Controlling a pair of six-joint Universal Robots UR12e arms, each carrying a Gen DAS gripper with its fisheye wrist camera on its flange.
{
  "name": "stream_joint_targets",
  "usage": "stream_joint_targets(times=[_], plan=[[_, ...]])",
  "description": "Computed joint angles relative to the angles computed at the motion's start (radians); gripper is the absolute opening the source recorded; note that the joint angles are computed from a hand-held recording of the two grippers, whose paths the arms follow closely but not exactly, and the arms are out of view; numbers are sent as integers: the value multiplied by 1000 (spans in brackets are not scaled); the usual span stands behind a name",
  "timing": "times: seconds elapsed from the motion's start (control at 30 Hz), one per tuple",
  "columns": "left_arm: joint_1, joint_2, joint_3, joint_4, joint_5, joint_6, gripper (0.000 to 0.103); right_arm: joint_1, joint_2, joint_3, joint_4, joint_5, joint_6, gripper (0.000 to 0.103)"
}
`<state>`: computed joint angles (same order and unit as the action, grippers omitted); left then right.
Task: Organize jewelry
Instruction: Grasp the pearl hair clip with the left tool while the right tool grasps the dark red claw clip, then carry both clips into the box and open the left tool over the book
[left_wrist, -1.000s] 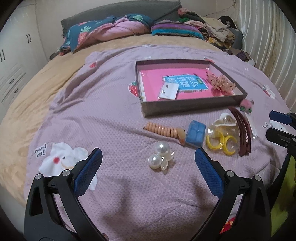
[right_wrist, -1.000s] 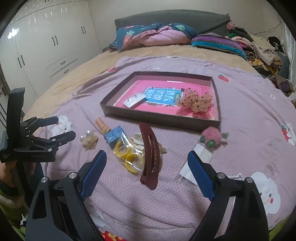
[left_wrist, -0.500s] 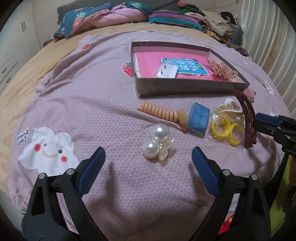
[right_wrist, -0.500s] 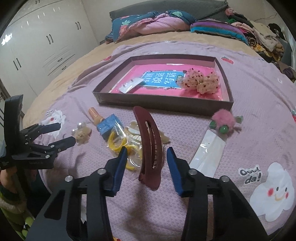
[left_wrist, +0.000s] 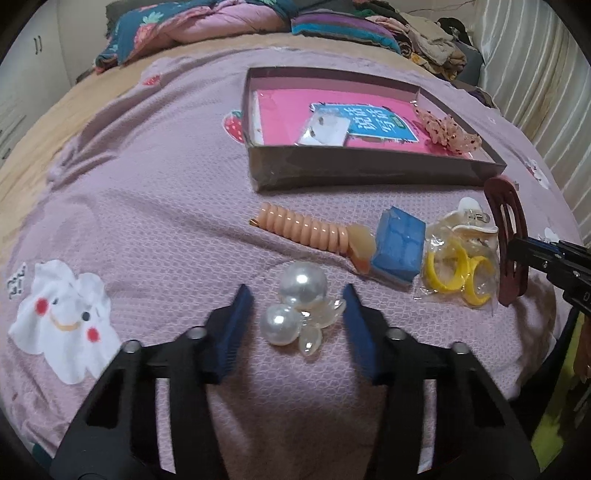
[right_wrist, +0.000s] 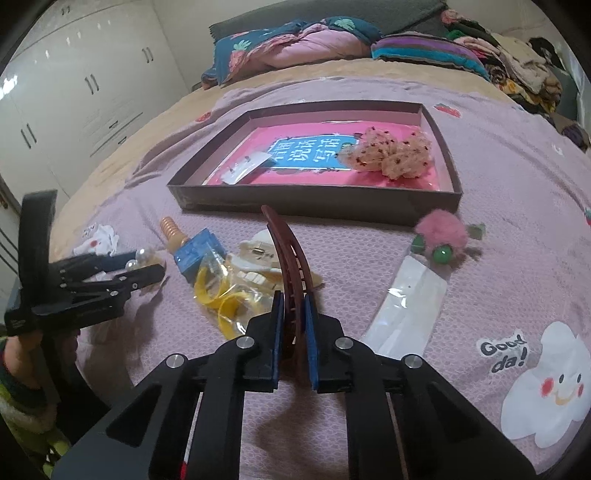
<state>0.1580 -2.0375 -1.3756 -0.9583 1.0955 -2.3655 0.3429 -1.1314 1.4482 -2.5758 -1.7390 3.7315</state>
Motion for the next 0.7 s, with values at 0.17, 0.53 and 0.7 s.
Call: stream_joint_targets(times=[0.17, 0.53, 0.7], plan=[[-2, 7, -8, 2, 3, 10, 33, -8, -16, 31, -44, 14, 22, 11], [8, 37, -24, -18, -44, 18, 27, -12, -50, 77, -132, -8, 45, 11], [2, 41, -28, -4, -33, 15, 27, -13, -55, 85, -136, -16, 48, 10]])
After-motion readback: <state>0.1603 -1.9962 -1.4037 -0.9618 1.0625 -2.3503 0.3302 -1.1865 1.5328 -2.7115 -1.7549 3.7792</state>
